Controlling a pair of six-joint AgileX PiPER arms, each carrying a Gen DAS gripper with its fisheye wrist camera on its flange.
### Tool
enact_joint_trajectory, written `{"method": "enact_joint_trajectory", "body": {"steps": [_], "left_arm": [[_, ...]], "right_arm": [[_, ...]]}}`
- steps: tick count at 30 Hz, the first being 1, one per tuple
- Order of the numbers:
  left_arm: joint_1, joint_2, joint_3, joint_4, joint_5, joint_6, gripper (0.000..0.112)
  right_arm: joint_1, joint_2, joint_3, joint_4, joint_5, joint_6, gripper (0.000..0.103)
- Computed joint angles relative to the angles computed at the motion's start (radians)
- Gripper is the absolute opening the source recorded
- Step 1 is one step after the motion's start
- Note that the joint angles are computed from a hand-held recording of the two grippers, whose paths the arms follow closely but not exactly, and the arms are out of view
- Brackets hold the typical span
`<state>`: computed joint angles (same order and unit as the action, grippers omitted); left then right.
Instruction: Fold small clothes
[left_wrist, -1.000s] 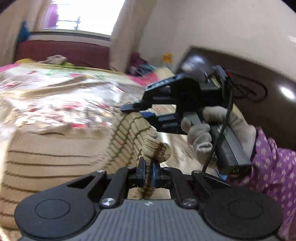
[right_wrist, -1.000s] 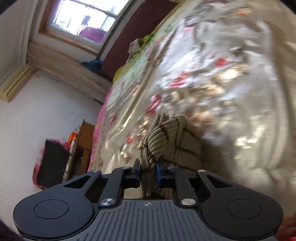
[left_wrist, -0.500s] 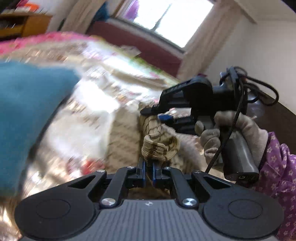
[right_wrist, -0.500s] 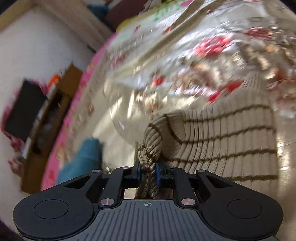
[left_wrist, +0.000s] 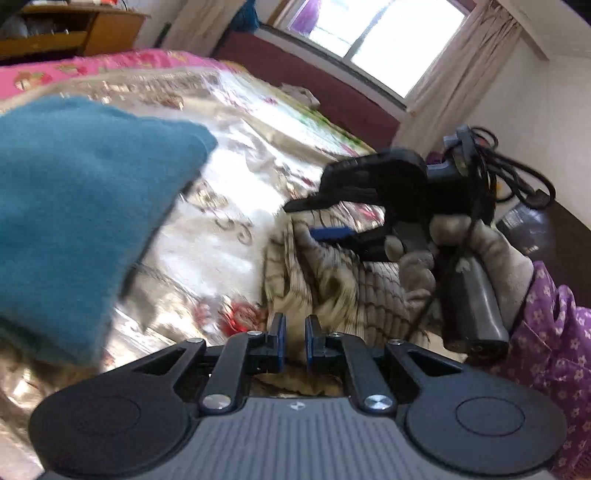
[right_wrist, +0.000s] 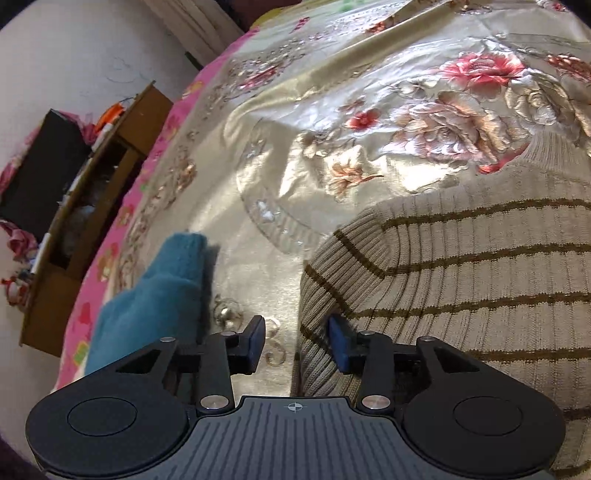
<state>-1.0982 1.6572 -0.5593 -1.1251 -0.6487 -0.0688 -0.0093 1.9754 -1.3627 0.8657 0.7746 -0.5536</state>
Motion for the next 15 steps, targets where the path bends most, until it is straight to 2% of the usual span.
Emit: {"method": "enact_joint_trajectory", "body": {"steps": [2,4,5,7,10,13,15], "left_arm": [[-0.033,-0.009,-0.015,-0.067,-0.049,0.081,0.016],[-0.034,-0.002,-0.043,-0.074,-0.053,0.146,0.027],[-0.028,0.010,-0.063,-0.065,-0.044,0.176,0.029],[0.001,0.049,-0.102,-0.003,-0.004,0.180,0.030],[0.077,0.110,-0.137,0.151,0.097,0.061,0.030],[0.098,0.135,-0.150,0.088,0.137,0.128,0.027],[0.112,0.132,-0.135,0.109,0.150,0.094,0.025]], "right_arm": [[-0.010,0.008,-0.011,0.009,0.036,-0.017,0.042],[-0.018,0.001,-0.004,0.020,0.040,-0.028,0.042],[-0.024,-0.003,-0.005,0.028,0.048,-0.035,0.042],[-0.039,-0.013,-0.004,0.055,0.068,-0.054,0.042],[-0.045,-0.026,-0.013,0.064,0.098,-0.076,0.042],[-0.033,-0.042,-0.017,0.038,0.092,-0.081,0.042],[-0.014,-0.045,-0.024,-0.011,0.069,-0.066,0.042]]}}
